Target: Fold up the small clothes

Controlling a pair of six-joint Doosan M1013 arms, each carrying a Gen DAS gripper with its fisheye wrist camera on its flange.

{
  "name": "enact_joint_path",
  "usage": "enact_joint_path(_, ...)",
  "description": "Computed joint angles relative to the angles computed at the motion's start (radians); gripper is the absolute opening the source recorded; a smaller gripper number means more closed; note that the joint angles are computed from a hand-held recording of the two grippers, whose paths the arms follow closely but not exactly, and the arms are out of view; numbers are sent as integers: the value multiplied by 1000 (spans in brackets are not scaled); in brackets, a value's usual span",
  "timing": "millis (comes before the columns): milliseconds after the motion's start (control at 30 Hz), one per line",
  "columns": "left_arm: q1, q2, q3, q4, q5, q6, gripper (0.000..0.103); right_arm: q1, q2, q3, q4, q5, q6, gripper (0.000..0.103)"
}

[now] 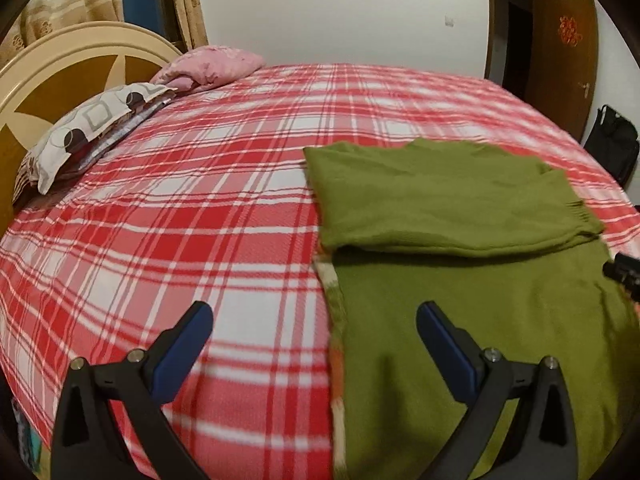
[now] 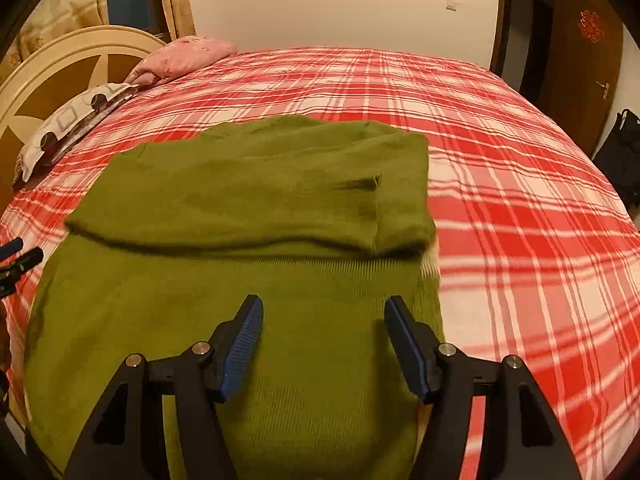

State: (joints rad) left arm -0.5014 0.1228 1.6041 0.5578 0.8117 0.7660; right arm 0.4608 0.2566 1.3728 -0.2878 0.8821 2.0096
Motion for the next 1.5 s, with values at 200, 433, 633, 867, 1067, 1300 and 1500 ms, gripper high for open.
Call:
enact_joint_path(200,-33,-48,50,-16,-10,13,103,38,-68,82,-25,-19,41,64)
enact_joint_path(433,-73,-92,97,-27,-15,24,103,69,-133,148,-47,-43,109,64)
enact_joint_path(633,-98,-137,141,-39,-13,45,103,94,-175,189,-72,-29,163,64)
enact_joint_path(867,-134,-176,187,-57,17,58,103,118,-211,233,-102,-6,205,64)
enact_joint_path(1067,-152,-216,239,-124,43,62,103,135,-241,278,-115,16,250,64)
enact_joint_path(1300,-125,-234,262,-249,32,60,100,147,-273,323,-122,32,305,64)
enact_joint_path(1500,-98,-238,272,-414,7,165,85,157,-301,349,-138,38,350,64)
